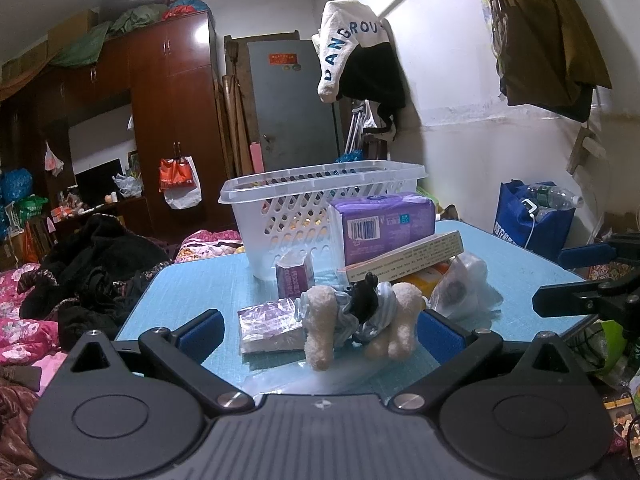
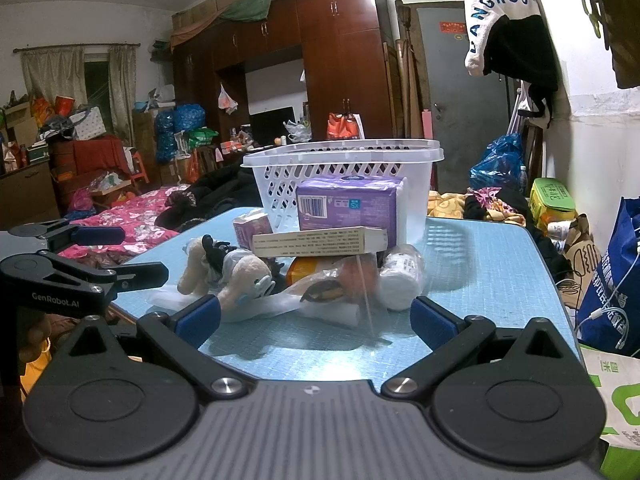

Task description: Organize objects

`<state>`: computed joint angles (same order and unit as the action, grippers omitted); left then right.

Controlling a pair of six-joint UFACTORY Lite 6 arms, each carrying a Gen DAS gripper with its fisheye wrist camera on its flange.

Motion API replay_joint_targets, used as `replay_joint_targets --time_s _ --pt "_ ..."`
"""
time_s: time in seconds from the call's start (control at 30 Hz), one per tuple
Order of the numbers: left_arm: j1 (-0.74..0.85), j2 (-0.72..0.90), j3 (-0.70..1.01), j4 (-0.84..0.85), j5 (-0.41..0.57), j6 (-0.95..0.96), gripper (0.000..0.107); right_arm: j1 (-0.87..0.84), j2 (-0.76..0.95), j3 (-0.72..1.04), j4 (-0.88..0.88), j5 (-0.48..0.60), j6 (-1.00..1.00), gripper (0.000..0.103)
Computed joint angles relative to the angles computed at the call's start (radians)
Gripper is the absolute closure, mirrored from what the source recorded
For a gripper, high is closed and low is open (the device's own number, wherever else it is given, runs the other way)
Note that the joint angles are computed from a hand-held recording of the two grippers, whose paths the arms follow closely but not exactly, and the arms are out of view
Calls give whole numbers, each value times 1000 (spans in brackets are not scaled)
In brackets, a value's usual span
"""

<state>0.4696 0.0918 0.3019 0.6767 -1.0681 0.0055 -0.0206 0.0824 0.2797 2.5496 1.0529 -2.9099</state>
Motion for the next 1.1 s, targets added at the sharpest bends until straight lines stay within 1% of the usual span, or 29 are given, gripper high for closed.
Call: replay_joint_targets --time_s 0.37,0.5,0.6,0.63,0.7,0.73,0.8,0.87,0.93,1.0,1.07,1.1 --pt "-3 3 2 -3 0 3 4 -8 13 8 -6 -1 -4 0" --pt "29 28 7 7 -79 -21 4 -15 37 20 -29 8 13 0" --pt "7 106 63 -53 -152 23 4 -39 74 44 -81 29 40 0" --pt "-5 133 95 -68 -140 40 4 -44 86 51 -85 35 44 0" --pt "-27 172 164 -97 -53 37 4 -51 116 67 -84 53 53 0" --pt "-15 204 202 -78 -34 4 4 -51 131 74 -77 62 59 0" --pt "49 257 273 61 -20 -117 4 -32 177 93 -44 95 73 0" --pt "131 314 330 231 -59 -213 5 13 227 124 -14 109 80 0" --pt "175 342 333 279 -105 -194 7 50 268 166 -29 106 105 0" --pt "205 357 323 312 -150 -153 8 90 307 193 -14 130 101 0" --pt "209 364 325 348 -155 -144 8 148 326 199 56 157 54 0" --pt "199 366 327 351 -148 -139 10 181 327 200 105 165 18 0"
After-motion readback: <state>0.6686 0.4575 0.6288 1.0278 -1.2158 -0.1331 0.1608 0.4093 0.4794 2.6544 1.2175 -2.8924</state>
